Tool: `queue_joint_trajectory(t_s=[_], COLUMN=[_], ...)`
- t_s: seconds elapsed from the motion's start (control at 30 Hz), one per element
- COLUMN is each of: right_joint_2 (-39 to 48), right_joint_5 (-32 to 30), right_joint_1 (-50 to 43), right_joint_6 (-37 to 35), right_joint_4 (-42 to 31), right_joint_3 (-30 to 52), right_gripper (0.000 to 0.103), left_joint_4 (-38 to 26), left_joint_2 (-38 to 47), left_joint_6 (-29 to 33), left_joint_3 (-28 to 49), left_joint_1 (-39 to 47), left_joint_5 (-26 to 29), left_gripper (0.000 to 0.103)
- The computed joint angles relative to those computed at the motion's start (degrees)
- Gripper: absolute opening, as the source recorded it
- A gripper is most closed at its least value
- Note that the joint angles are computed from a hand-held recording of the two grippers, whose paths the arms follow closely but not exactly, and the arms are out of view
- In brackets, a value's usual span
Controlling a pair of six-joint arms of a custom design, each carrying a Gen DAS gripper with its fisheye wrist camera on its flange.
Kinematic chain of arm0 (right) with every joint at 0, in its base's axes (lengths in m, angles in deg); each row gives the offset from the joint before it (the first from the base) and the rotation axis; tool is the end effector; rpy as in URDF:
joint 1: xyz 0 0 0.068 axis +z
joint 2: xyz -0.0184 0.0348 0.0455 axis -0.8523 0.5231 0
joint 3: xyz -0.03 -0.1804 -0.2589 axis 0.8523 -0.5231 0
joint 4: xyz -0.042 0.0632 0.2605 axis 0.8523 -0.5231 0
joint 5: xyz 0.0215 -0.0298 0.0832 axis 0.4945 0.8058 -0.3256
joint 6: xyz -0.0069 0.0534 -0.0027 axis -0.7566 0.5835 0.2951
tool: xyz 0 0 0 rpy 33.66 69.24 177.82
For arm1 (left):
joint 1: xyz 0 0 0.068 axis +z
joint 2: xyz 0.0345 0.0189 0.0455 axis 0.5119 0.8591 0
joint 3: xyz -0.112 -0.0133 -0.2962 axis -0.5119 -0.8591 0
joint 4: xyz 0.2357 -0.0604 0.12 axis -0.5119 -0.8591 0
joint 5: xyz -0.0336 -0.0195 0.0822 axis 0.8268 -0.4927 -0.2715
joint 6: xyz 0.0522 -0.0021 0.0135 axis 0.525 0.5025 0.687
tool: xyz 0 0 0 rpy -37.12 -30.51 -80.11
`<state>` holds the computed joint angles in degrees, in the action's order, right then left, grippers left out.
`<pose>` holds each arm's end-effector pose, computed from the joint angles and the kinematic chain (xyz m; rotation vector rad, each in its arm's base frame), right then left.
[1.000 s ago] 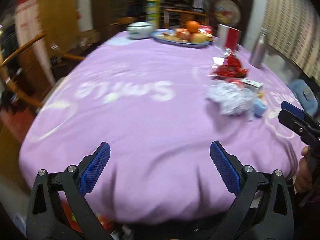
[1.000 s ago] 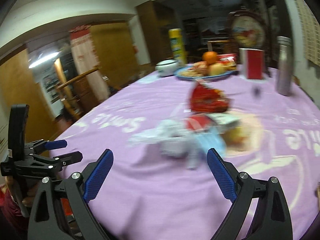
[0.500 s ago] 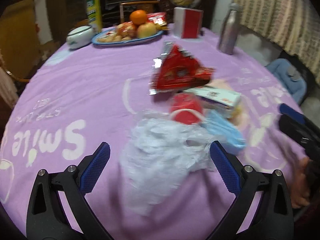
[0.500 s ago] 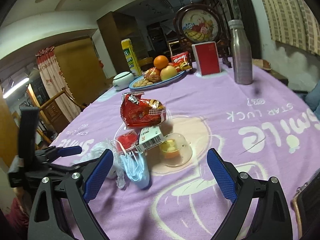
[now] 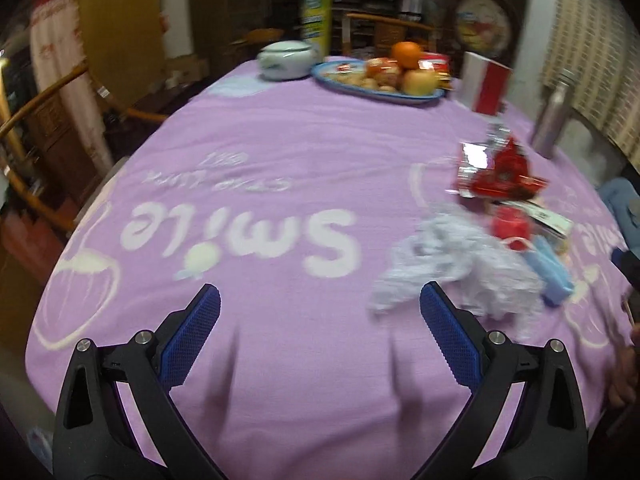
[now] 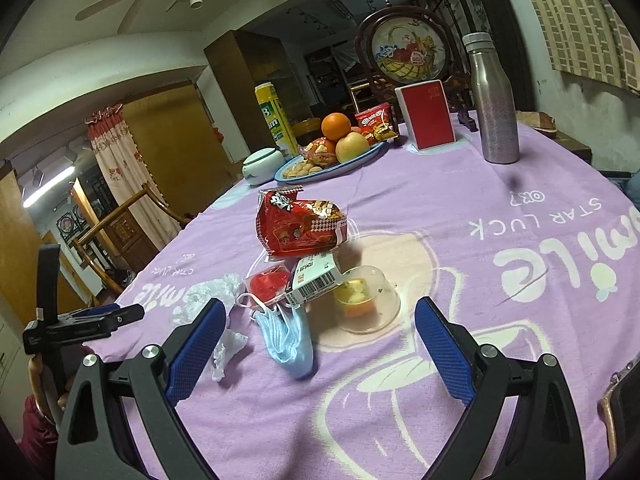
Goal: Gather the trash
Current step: 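Return both tools to the table toward the plastic bags and mask, then grasp the clear plastic bag with the left tool while the right tool grasps the blue mask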
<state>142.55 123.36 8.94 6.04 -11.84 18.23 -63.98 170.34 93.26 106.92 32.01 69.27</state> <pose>0.1159 0.2060 0.1615 0.6142 2.0925 0.2434 0.3341 -0.0079 0.1804 0.7072 2.3014 -0.3172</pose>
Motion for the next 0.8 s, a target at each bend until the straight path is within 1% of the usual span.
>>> queue_joint_trajectory(t_s=[0.1,0.17,0.2,0.23,0.37,0.4,0.43,0.47,0.5,0.53,0.57,0.7,0.8], right_joint_2=[0.00,0.04,0.05,0.01,-0.28,-0.42,-0.57,-0.65,-0.76,-0.80,-0.81,-0.17,0.47], right_joint_5=[0.28,0.32,0.39,0.38,0.01,-0.14,-0.32,-0.39,-0.48,-0.56,-0.58,-0.41,-0.58], right_joint_1=[0.22,0.18,0.25,0.25,0.01,-0.10,-0.20,-0.24,-0.32,-0.34,-0.35,-0.25,-0.31], right_joint_6=[0.51,0.69,0.81,0.65,-0.19,-0.45,-0.74,-0.84,-1.00,-1.15,-1.20,-1.25,-1.39], right_joint_4=[-0.11,-0.05,0.01,0.36,2.06,2.58,3.30,3.71,3.93,4.17,4.13,2.25,0.54], right_joint_3=[-0.04,-0.05,-0.11,-0.27,-0.99,-1.24,-1.57,-1.83,-1.90,-1.98,-1.96,-0.70,0.43], right_gripper=[0.094,0.094,0.094,0.094,0.094,0.094,0.094,0.094,0.094,0.094,0.094,0.094,0.094], left_joint_4=[2.06,3.18,2.75,1.52,-7.61,-8.63,-9.51,-11.01,-12.92,-14.32,-15.06,-12.20,-11.68], left_joint_2=[-1.45,-0.62,0.11,1.24,8.88,10.22,11.54,12.49,13.28,13.57,13.35,9.23,6.67], left_joint_6=[0.57,-0.25,-0.65,-1.04,-2.40,-2.61,-2.84,-2.39,-1.75,-1.24,-0.77,-0.57,-0.45], left_joint_3=[-1.65,-0.99,-0.04,1.49,10.44,11.61,12.70,13.72,14.90,15.59,15.75,12.70,11.82], left_joint_1=[-5.65,-9.49,-10.85,-12.00,-15.40,-15.57,-15.33,-14.74,-14.00,-13.12,-11.65,-6.22,-0.35], left_joint_5=[-1.16,-2.60,-2.72,-2.40,-0.84,-0.68,-0.05,1.03,2.38,3.80,5.62,7.44,9.45], left_gripper=[0.096,0.096,0.096,0.096,0.096,0.095,0.084,0.065,0.057,0.046,0.039,0.038,0.038])
